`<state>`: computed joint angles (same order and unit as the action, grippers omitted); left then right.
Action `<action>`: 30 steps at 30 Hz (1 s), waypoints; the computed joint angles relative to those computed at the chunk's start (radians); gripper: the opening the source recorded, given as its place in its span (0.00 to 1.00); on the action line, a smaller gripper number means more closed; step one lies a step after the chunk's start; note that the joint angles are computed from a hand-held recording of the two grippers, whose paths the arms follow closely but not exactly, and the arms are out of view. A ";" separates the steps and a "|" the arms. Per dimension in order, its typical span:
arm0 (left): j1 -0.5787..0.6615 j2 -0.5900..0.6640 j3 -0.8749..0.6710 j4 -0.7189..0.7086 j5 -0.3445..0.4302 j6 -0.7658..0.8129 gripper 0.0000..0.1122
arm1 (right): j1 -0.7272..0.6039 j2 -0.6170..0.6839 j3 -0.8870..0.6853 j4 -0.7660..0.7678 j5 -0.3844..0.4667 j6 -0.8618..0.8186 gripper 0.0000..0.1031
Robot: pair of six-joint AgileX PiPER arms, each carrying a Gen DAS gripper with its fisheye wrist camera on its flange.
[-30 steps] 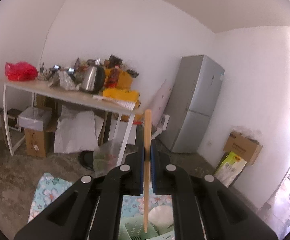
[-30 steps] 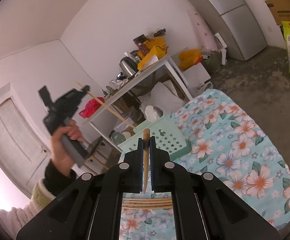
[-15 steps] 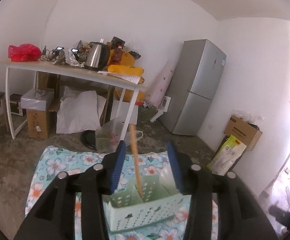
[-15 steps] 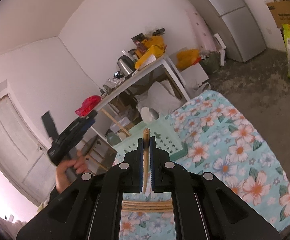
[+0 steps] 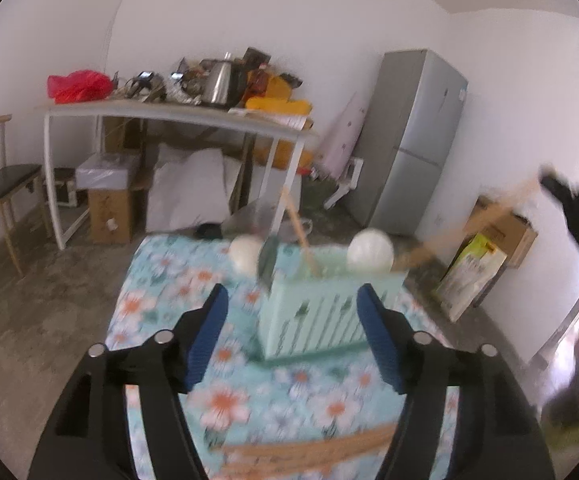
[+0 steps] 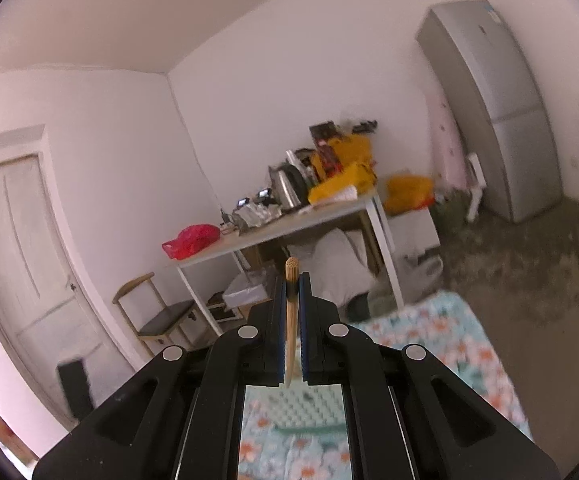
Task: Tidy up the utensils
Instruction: 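Lower the chopstick into the green caddy and open the right tool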
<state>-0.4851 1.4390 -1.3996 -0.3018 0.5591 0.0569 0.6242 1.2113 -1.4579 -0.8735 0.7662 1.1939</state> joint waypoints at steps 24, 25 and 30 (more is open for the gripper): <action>-0.066 -0.123 0.231 0.339 -0.022 -0.263 0.83 | -0.045 0.138 0.029 0.108 -0.077 -0.194 0.23; -0.069 -0.119 0.230 0.342 -0.023 -0.265 0.83 | -0.044 0.114 0.049 0.112 -0.084 -0.184 0.25; -0.089 -0.098 0.219 0.363 -0.012 -0.277 0.84 | -0.032 -0.024 0.161 0.104 -0.098 -0.099 0.27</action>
<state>-0.5739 1.3408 -1.1811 0.0610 0.5475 -0.2203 0.5919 1.1868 -1.2971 -0.7695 0.6685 1.0953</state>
